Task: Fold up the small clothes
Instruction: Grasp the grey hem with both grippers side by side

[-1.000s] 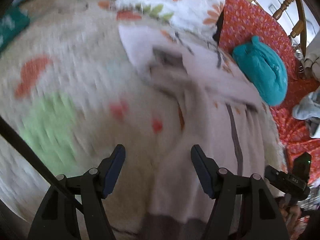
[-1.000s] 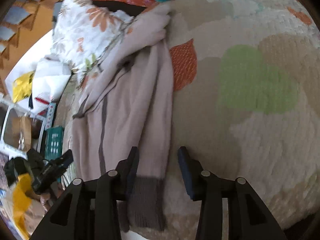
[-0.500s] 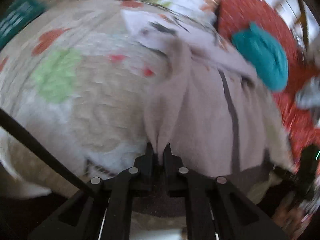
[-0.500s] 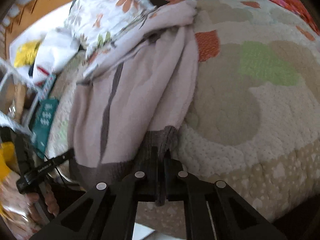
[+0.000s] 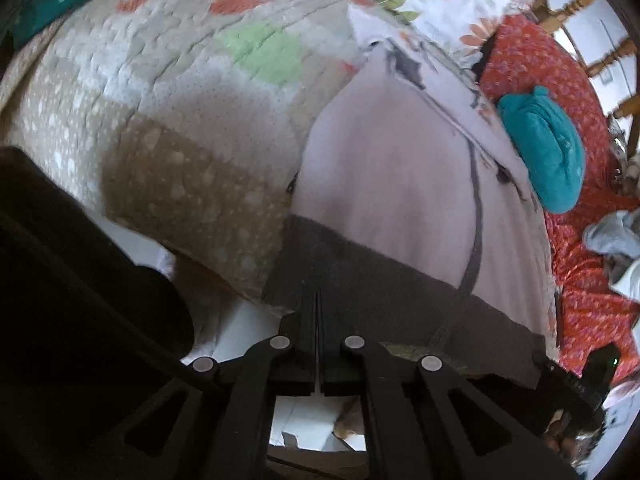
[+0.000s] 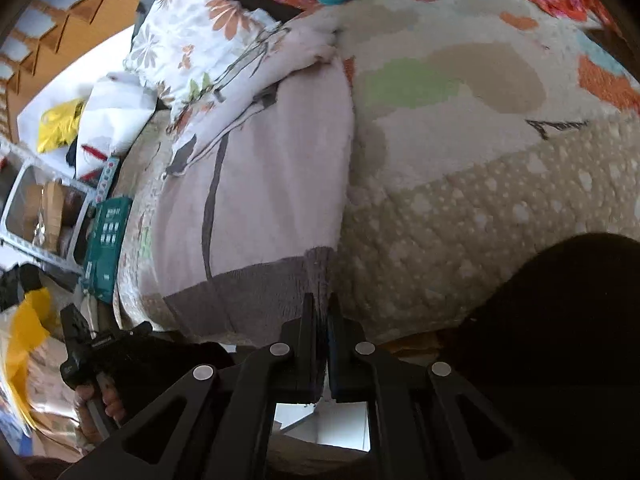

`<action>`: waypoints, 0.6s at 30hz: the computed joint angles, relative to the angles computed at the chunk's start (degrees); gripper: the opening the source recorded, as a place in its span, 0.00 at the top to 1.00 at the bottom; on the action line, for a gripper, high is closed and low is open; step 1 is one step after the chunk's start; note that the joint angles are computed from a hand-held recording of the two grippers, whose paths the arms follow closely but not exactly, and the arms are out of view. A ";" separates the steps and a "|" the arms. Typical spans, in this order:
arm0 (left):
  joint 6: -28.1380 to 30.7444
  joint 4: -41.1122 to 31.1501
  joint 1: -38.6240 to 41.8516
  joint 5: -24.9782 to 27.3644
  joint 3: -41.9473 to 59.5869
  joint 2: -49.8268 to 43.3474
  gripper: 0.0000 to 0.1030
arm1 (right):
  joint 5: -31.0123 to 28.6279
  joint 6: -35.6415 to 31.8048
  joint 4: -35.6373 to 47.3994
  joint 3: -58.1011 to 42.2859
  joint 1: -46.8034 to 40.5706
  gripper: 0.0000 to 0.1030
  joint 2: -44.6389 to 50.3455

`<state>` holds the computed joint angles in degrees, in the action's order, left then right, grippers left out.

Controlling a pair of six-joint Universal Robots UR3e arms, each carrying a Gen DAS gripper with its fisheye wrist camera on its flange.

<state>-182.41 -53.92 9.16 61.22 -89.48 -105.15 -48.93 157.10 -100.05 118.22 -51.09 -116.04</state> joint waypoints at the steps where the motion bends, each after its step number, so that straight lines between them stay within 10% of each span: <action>1: 0.00 0.26 -0.02 -0.43 0.27 0.16 0.99 | -0.64 0.64 -0.79 0.01 0.81 0.95 0.68; 6: 0.62 3.42 -2.28 2.62 4.73 -0.75 0.96 | -2.34 1.63 -4.46 0.25 2.50 0.93 2.08; 12: -0.04 5.86 -6.44 8.38 14.00 -6.79 0.68 | -5.21 1.80 -7.05 0.15 1.62 0.91 0.05; 18: 0.86 4.30 -9.52 13.41 24.43 -13.93 0.54 | -9.84 5.10 -16.80 -1.37 3.26 0.58 1.23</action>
